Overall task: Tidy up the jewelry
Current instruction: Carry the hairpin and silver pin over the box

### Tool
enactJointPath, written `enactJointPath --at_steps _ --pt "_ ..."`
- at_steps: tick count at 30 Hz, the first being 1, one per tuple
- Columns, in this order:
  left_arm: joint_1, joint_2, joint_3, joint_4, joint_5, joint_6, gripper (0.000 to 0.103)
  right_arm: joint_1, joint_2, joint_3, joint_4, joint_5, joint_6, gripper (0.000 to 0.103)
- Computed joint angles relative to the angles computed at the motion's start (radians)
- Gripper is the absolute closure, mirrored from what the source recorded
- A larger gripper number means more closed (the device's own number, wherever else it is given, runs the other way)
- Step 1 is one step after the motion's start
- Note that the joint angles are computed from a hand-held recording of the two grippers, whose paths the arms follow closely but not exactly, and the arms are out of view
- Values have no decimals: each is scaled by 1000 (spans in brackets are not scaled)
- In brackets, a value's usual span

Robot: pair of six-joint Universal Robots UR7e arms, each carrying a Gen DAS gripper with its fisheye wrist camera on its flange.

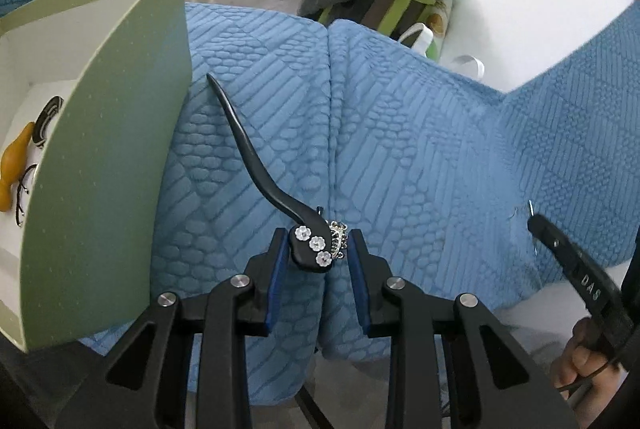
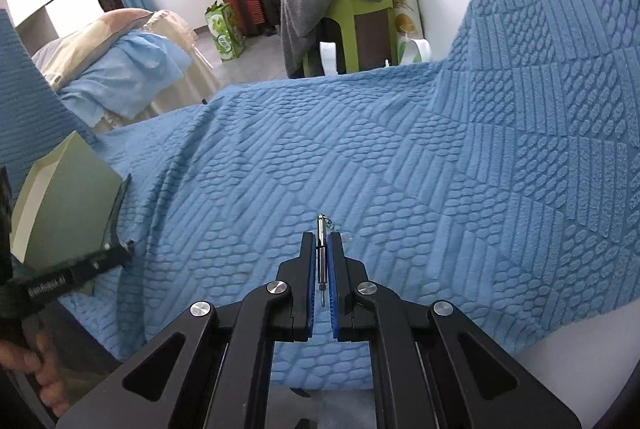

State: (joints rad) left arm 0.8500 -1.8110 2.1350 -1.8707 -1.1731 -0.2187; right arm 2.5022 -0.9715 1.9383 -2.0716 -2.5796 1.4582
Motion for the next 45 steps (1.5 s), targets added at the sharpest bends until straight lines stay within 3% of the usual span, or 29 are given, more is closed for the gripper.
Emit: enactJointPath --at_steps 10,21,23,24,31,40,45 --pt "-34 -6 -66 13 -34 48 73 20 36 -78 42 -18 19 99" --pt "-42 16 -226 48 -69 114 74 62 91 -286 223 -80 19 99" --pt "-28 28 -268 63 -86 118 74 67 108 -327 230 -98 -2 99" --pt "-27 31 -283 70 -79 120 79 68 113 -341 227 -104 -17 99" --pt "-4 47 -380 111 -109 157 79 78 194 -482 206 -139 -127 99" --pt "48 75 -511 162 -244 172 79 81 320 -644 133 -152 -271 99" --pt "53 96 -565 171 -266 191 79 83 381 -737 138 -156 -315 99"
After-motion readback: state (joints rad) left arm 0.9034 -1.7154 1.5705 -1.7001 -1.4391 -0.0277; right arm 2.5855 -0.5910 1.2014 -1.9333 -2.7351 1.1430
